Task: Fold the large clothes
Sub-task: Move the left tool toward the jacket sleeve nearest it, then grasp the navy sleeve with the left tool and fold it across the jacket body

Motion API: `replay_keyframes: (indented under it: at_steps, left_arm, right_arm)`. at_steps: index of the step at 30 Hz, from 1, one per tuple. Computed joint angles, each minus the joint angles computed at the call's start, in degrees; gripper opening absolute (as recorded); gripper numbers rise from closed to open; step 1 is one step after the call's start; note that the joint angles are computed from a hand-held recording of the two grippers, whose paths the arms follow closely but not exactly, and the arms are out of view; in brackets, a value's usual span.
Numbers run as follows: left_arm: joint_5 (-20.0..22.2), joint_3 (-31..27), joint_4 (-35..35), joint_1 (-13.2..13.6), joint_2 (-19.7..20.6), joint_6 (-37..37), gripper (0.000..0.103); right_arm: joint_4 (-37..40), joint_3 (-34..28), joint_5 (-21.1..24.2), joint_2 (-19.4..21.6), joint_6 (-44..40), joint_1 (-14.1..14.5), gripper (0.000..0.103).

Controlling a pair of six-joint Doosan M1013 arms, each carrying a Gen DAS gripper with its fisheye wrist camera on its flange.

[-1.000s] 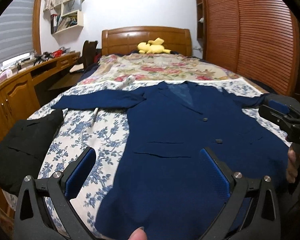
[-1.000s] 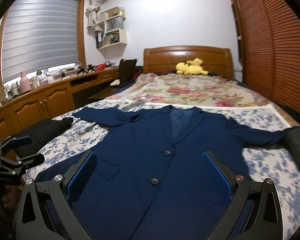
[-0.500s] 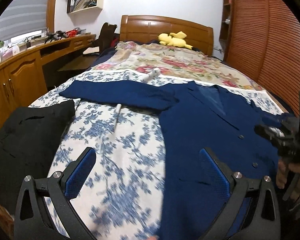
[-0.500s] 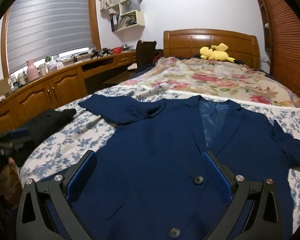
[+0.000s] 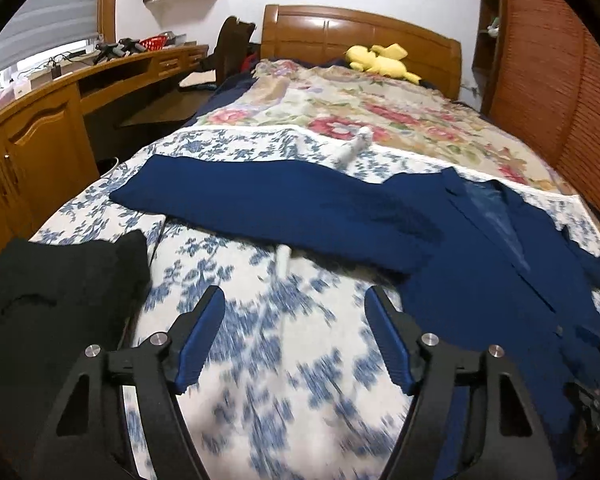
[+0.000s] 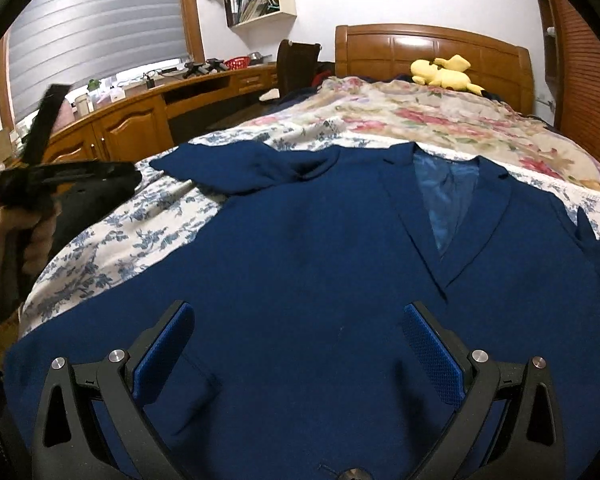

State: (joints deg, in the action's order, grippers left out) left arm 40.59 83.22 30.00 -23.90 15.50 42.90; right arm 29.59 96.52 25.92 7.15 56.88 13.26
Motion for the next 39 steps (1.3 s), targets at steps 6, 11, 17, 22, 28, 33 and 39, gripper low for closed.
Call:
replay_keyframes:
  at_steps: [6,11,17,22,28,33,39]
  left_arm:
    - [2.32,-4.60,-3.48,2.81,4.32,4.06,0.072]
    - [2.08,-7.07,-8.80,5.06,6.64,3.58,0.072]
    - [3.29,-10.66,-15.43,7.07,9.96,4.34,0.072]
    - [5.77,-13.02,-21.92,8.51,11.99,4.66,0.072]
    - [5.64,-15.16,-25.97,8.78,13.05,6.64,0.007]
    - [8.21,-18.51,-16.13,5.48,12.91,5.06,0.002]
    - [7.39,-20.72,-13.55,0.59,11.04,12.05,0.002]
  right_arm:
    - [-1.17,-0.87,1.78,0.37,2.86,-0.08,0.103]
    - [-1.86,-0.69,1.91,-0.05,3.65,-0.10,0.103]
    - [-2.74,-1.19,1.06,0.70,4.93,0.66,0.103]
    - [-3.20,-1.62,0.52,1.33,5.62,1.15,0.103]
    - [-2.73,-1.55,0.20,1.42,5.36,1.18,0.103]
    - [-2.50,-1.24,-0.44,1.34,4.84,1.19,0.103]
    - [-1.98,-1.00,-1.27,1.34,4.42,1.22,0.103]
